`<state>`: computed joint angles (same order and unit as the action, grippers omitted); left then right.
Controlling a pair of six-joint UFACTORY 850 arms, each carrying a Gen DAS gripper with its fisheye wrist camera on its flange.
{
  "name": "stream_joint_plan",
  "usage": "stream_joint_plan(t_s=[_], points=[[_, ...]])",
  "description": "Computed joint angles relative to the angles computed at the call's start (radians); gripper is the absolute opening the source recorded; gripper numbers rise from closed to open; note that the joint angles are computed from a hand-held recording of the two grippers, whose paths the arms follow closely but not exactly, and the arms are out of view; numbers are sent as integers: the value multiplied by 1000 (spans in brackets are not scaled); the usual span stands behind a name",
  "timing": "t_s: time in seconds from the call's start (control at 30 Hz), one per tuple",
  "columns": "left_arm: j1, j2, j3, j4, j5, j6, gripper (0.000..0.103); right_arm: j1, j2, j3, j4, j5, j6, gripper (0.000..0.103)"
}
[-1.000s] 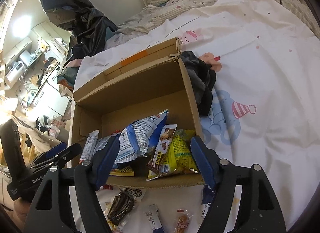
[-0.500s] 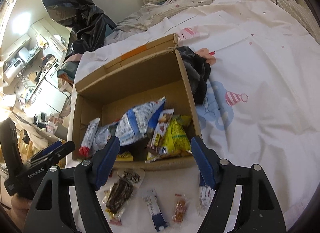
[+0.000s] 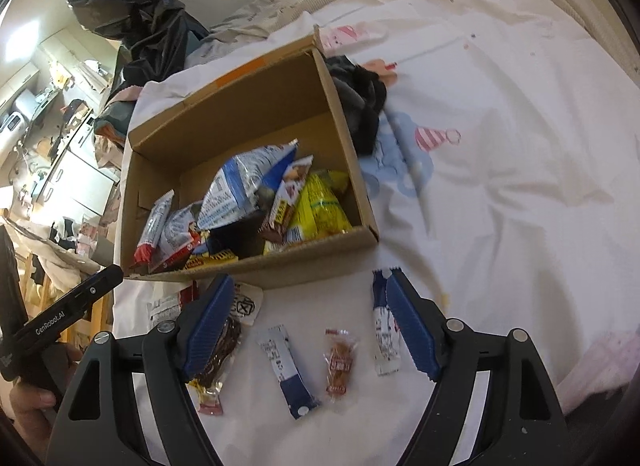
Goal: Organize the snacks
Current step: 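Grasp the brown dried tofu pack with the left tool while the right tool grasps a blue bar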
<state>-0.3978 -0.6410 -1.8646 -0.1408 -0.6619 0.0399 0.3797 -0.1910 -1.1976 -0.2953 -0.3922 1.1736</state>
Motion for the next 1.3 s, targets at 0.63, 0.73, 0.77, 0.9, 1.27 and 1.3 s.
stream_joint_plan(t_s=[0.63,0.73,0.77,0.9,1.27,1.3], points=[[21,43,78,-72,24,23,87,-3,53,86,48,14,116,81],[37,13,52,-104,-50,-31,80,-13,63,104,88,33,117,81],[40,-6,33,-115,-92,-36,77,-16,64,105,92,36,121,81],[15,-48,11,-94,-172,3,67,-24,60,106,131,44,103,81],[-110,-178,-107,112,-298,185,71,-35,70,127,212,56,41,81],[-119,-174,-100,134,-289,191,75,-36,70,128,216,56,41,81]])
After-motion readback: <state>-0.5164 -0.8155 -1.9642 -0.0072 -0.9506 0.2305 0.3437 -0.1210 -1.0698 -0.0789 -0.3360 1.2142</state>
